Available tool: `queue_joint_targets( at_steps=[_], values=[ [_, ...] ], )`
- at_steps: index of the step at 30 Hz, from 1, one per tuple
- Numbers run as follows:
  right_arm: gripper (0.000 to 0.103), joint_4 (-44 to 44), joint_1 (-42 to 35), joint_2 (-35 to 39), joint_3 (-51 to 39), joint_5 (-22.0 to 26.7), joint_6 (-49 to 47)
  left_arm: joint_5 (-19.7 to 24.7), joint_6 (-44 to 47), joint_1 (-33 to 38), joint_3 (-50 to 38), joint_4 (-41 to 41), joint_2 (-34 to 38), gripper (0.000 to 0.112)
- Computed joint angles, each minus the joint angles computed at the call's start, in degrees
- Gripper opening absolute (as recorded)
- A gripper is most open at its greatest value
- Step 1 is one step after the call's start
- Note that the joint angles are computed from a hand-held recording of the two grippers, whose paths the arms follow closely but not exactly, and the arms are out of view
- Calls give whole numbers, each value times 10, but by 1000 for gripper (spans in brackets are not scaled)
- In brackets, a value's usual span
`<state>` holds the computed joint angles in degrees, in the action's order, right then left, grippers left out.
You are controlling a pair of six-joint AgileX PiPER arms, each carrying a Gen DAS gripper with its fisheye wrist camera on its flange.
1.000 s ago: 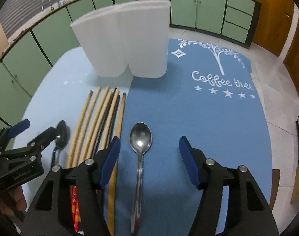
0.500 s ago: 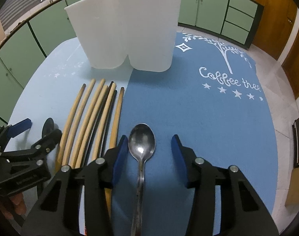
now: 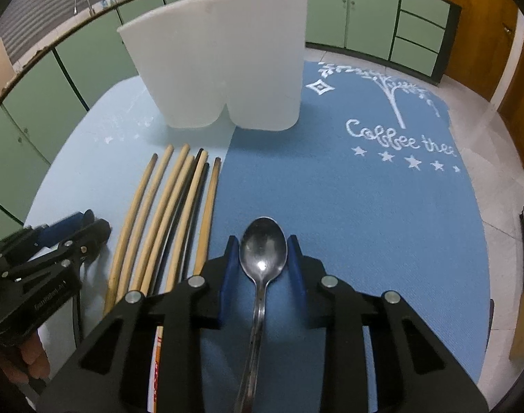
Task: Organize utensils
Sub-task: 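Lift both spoons and drop them into the white two-compartment holder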
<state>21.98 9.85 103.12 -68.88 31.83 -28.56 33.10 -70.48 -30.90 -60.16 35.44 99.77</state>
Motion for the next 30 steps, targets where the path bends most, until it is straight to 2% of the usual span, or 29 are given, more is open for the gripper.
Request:
queue_joint_targets(
  at_steps=[3, 7, 12, 17, 23, 30],
  values=[
    [27, 44, -12, -25, 22, -12, -47, -14, -31, -8, 23, 24, -22, 35],
    [27, 107, -32, -58, 47, -23, -111, -11, -134, -38, 59, 128, -69, 35],
    [27, 197, -68, -97, 53, -2, -200, 16, -204, -66, 73, 212, -117, 35],
    [27, 256, -91, -117, 30, 28, -247, 42, -236, -79, 56, 267, -135, 35],
    [27, 304, -111, -113, -43, 68, -274, 50, -230, -66, -2, 320, -131, 35],
    [27, 308, -110, -43, -219, 116, -231, 21, -185, -13, -153, 370, -69, 35]
  ],
)
